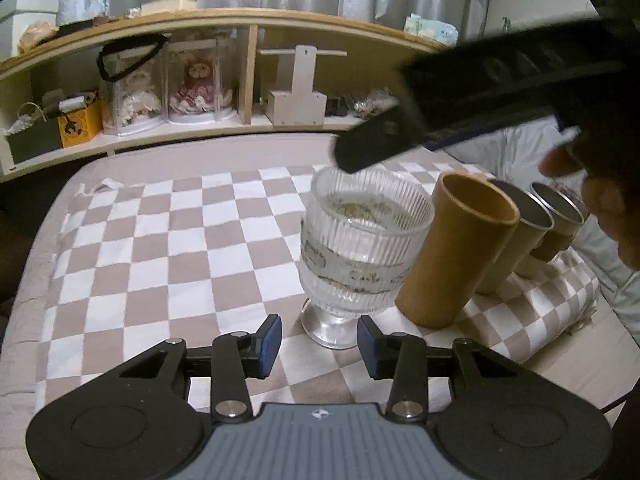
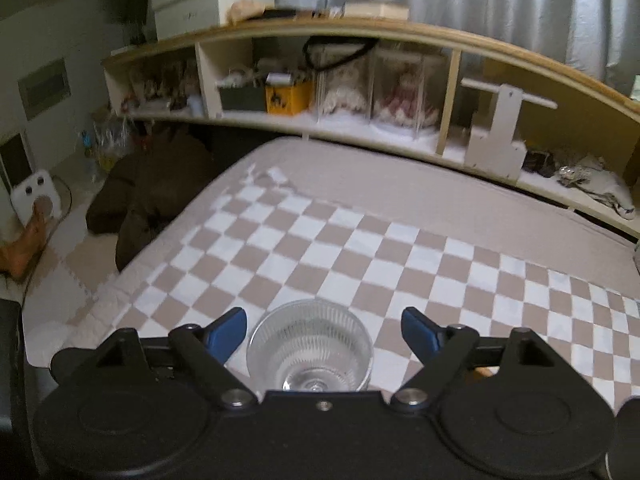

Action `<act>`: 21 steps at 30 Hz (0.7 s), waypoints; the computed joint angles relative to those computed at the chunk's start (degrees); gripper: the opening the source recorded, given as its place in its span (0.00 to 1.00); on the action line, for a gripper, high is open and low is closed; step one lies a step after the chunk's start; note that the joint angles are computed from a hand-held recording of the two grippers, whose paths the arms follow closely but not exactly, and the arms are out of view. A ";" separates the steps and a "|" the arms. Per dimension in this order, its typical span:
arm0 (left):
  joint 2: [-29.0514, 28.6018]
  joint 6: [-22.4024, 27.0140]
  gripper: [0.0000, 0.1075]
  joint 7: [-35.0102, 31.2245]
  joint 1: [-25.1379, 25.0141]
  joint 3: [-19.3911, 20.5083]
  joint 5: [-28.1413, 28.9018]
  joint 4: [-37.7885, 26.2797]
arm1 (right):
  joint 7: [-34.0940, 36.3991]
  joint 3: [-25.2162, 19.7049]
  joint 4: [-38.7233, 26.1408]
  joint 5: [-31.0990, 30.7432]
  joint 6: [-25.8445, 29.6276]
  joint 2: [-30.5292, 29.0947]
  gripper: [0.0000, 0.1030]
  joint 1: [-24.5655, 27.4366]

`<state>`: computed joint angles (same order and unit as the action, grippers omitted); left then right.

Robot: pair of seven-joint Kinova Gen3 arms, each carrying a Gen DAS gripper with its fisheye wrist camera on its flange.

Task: Flip cup upright
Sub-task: 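Lower the glass upright onto the tablecloth with the right tool, then open the right tool and withdraw both tools from the glass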

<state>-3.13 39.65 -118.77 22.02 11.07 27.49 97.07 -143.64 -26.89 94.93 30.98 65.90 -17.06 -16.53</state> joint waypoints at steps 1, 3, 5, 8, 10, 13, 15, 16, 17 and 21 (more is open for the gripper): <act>-0.53 -0.39 0.46 0.41 0.30 -0.35 -0.32 0.24 | -0.70 -0.07 0.58 0.17 -0.44 -0.86 0.82 0.15; -1.76 -2.27 0.54 3.06 -0.05 0.77 -3.69 0.89 | -2.34 -0.74 2.47 0.56 -1.91 -3.20 0.82 0.97; -3.09 -4.02 0.58 4.57 0.16 0.71 -5.13 1.84 | -4.43 -2.17 4.67 0.99 -3.51 -5.95 0.83 2.77; -5.05 -4.88 0.65 4.43 0.68 -0.57 -3.74 2.82 | -6.99 -5.63 7.23 1.85 -4.40 -9.82 0.83 6.64; -6.93 -6.55 0.70 7.33 0.42 0.33 -5.79 3.65 | -7.49 -7.23 8.68 1.60 -4.74 -12.58 0.85 8.63; -9.53 -8.83 0.74 11.37 0.34 1.27 -8.61 4.75 | -7.68 -8.86 10.41 0.51 -4.91 -17.19 0.87 11.41; -11.07 -9.54 0.78 13.73 0.57 1.46 -9.67 5.30 | -7.33 -9.62 11.12 -0.56 -4.71 -20.04 0.89 13.22; -11.89 -9.95 0.81 15.32 0.42 1.93 -10.44 5.63 | -7.04 -10.04 11.36 -1.12 -4.48 -21.48 0.90 14.16; -12.71 -10.42 0.84 17.01 0.20 2.51 -11.27 5.98 | -6.55 -10.34 11.53 -1.67 -4.39 -22.68 0.91 15.01; -16.07 -11.32 0.91 23.17 -1.12 5.24 -15.20 7.08 | -3.79 -11.51 11.93 -3.81 -3.32 -27.71 0.96 18.07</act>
